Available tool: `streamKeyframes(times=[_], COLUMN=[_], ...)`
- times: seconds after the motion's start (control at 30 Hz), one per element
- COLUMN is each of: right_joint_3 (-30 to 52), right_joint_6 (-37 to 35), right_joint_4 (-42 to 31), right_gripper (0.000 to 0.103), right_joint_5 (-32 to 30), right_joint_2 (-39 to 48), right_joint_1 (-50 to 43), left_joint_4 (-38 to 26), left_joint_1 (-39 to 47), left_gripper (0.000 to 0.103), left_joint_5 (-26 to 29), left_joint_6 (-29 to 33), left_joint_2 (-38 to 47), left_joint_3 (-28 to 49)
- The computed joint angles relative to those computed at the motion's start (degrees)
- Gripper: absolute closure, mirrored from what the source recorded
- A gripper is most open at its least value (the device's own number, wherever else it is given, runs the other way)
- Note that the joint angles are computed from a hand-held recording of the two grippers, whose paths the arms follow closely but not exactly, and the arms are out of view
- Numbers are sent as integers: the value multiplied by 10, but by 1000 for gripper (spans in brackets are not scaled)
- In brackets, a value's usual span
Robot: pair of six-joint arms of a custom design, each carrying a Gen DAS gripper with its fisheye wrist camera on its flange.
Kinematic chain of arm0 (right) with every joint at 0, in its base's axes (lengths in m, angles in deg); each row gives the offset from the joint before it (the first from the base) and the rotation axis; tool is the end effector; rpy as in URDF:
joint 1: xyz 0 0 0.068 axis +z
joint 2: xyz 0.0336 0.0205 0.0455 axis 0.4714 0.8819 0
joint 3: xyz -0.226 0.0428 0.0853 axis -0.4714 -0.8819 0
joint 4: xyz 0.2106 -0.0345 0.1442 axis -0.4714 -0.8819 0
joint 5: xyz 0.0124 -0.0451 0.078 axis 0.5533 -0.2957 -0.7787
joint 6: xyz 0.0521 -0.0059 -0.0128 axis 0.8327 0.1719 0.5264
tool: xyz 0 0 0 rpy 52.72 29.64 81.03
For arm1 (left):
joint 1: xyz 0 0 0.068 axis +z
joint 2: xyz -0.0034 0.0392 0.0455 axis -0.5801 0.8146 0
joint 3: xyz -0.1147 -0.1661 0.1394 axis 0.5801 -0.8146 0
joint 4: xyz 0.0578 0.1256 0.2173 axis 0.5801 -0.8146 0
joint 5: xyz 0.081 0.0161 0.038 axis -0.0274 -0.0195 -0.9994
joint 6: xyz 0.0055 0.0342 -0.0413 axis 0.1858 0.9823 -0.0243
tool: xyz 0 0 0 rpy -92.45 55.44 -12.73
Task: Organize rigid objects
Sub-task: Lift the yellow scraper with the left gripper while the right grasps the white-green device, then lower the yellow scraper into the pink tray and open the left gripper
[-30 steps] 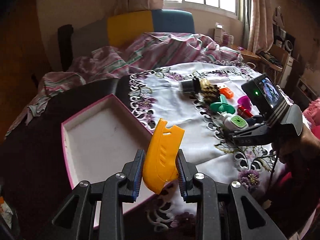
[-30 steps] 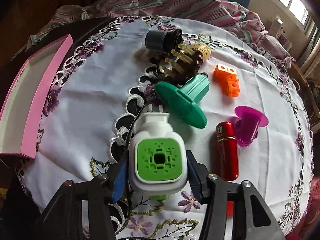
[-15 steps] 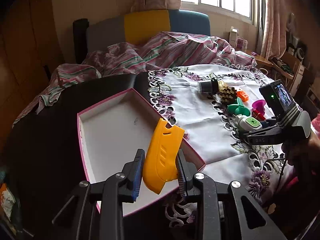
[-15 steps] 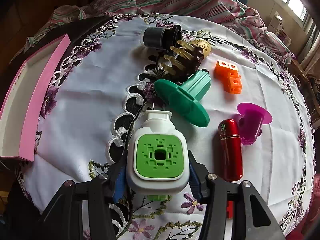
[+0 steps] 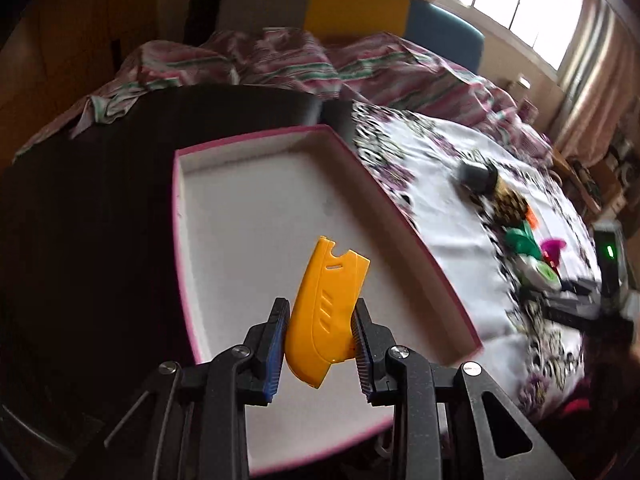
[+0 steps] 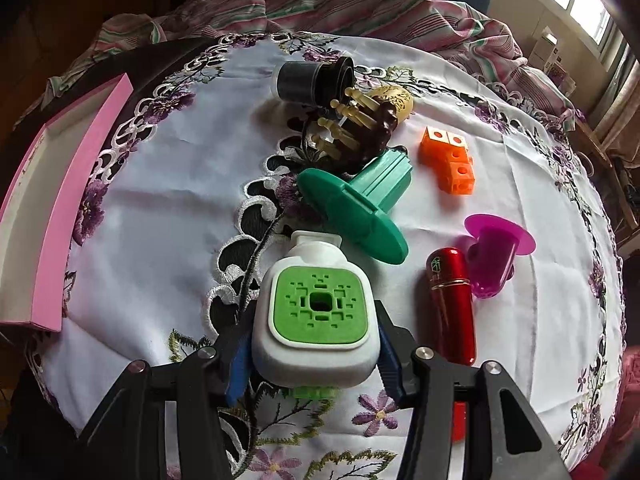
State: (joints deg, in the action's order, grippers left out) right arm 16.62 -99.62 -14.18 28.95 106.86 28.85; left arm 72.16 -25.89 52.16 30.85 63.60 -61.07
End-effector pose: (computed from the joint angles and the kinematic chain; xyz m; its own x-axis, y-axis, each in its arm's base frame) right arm 0.3539 0.0070 -0.0035 -0.8316 -0.3764 -0.4083 -0.3726 0.9234 -0.0924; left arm 0.2321 0.0339 0.0344 -0.7920 -0.2213 -0.5690 -0.1511 0.9741 -0.1685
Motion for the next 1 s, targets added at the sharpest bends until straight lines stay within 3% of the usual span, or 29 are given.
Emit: streamKeyframes(times=[0.17, 0.47, 0.73, 0.8, 0.87, 1.0], right_joint_3=[-2, -3, -4, -4, -4, 0], right_joint_6=[-7, -11, -14, -15, -16, -12], right_joint_4=[0, 3, 8, 8, 8, 1], right_gripper=[50, 50, 50, 51, 50, 50], right_joint_5=[0, -2, 4, 4, 4, -3], right_joint_2=[-2, -1, 0, 0, 0, 1], right_joint_1=[2, 7, 10, 10, 9, 7], left_joint_4=[-33, -102, -122, -120, -95, -35], left_joint_1=[55, 75, 72, 75, 76, 76], left_gripper=[72, 72, 70, 66, 54, 54], left_joint_5=[3, -45, -79, -77, -82, -89], left_joint_6=[11, -11, -4, -3, 1, 10], left_joint_2=[81, 235, 299, 294, 273, 200], left_joint_3=[109, 307, 386, 382, 351, 253])
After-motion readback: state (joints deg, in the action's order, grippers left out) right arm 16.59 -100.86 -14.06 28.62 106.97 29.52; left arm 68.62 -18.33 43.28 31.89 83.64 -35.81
